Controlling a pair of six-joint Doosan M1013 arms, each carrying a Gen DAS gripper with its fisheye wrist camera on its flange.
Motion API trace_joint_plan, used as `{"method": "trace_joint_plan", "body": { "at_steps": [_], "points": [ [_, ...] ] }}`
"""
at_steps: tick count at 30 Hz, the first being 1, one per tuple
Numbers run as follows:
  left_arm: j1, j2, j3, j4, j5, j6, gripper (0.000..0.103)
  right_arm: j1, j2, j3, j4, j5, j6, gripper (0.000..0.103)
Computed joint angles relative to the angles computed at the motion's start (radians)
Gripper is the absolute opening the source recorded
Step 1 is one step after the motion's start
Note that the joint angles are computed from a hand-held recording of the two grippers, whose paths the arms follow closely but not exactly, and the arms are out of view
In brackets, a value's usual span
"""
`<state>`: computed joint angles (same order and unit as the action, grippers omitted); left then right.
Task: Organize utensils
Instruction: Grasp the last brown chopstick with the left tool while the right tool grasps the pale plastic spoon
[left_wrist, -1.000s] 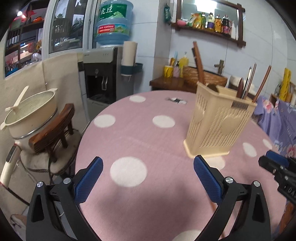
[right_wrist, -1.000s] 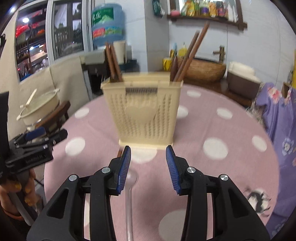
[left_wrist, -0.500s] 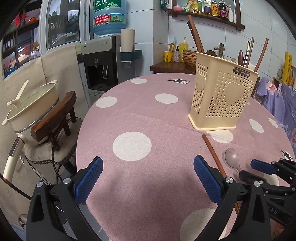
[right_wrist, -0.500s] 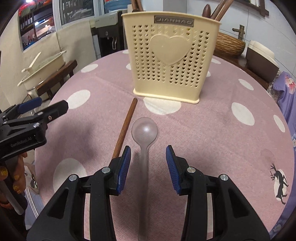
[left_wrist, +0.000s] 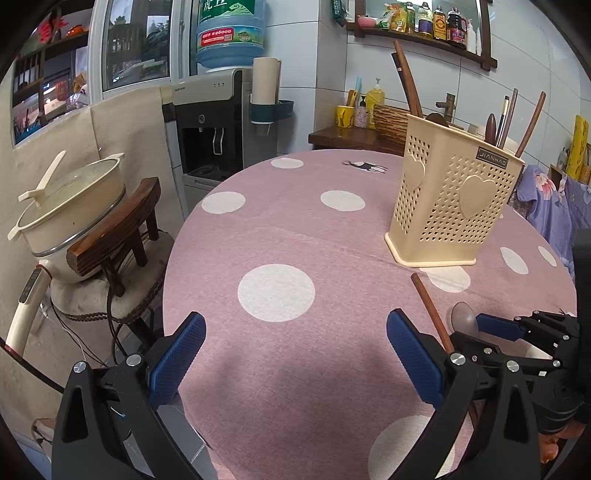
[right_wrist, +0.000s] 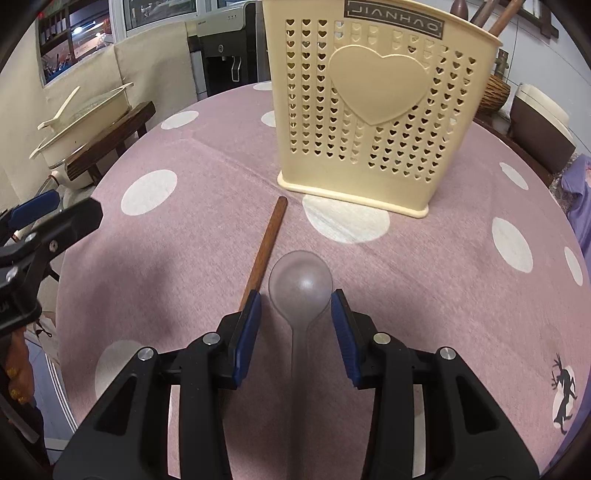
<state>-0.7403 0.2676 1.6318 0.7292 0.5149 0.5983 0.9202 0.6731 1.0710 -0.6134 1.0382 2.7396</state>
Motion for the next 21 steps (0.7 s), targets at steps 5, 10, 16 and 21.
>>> {"method": "trace_joint_plan", "body": {
  "at_steps": [5,10,16,21],
  "points": [
    [0.003,0.003,-0.004,-0.031,-0.002,0.026,0.097,-0.005,0.002,-0.004,0.003,-0.003,-0.003,0.037],
    [0.001,0.012,-0.015,-0.107,-0.011,0.097,0.097,-0.007,-0.026,0.038,-0.006,-0.045,0.058,0.037],
    [-0.008,0.034,-0.052,-0.261,-0.013,0.27,0.087,0.003,-0.09,0.112,-0.105,-0.081,0.209,0.037],
    [-0.016,0.063,-0.096,-0.432,-0.005,0.459,0.075,0.024,-0.151,0.169,-0.228,-0.08,0.36,0.037]
  ]
}}
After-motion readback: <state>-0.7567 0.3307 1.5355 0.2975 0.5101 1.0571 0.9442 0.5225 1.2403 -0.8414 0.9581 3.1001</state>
